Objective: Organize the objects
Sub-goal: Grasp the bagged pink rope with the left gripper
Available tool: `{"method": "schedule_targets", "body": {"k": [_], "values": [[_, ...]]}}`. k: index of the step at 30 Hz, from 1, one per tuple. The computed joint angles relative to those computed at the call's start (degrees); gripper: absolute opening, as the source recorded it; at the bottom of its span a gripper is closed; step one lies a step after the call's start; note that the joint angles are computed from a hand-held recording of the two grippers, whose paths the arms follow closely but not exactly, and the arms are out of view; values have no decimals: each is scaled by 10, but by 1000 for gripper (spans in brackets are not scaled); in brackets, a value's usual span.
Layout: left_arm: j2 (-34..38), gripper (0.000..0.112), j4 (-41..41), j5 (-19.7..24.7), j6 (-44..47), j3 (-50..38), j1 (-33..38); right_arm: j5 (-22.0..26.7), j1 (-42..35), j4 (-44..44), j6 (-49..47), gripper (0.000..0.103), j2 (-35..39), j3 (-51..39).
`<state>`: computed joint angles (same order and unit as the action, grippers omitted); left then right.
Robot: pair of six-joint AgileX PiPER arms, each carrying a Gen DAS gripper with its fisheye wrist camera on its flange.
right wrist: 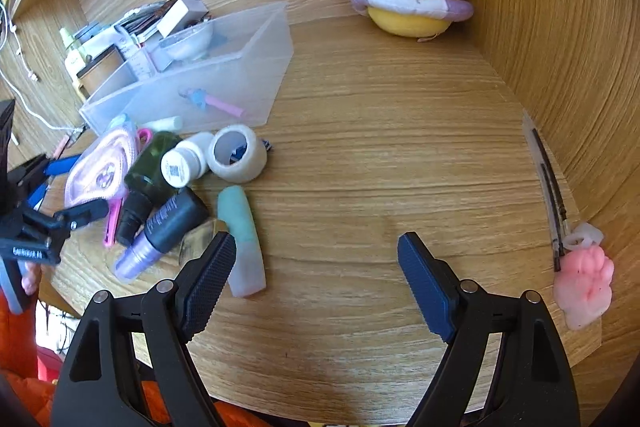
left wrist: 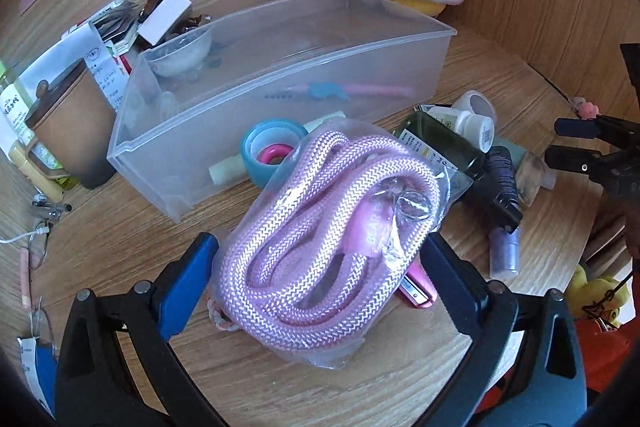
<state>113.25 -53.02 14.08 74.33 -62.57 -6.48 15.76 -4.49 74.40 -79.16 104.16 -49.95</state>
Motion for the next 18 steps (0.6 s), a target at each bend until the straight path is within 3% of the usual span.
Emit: {"method": "schedule_targets", "body": {"k": [4,7,11,13,18], "values": [[19,102,57,21,-59,-29,-8,-2,9,2,-16,81,5,2],[24,101,43,30,-55,-35,-9,-8,16,16,-37,81,9,0],[22,85,5,59,-34,-32,7,-22,25,22,-59,79,15,-3],[20,75,1,78,-36,-31,18,-33,33,35,-80,75,17,-3],[7,71,-17,89,-30,-12,28,-45,47,80,-137,50,21,-4]]}}
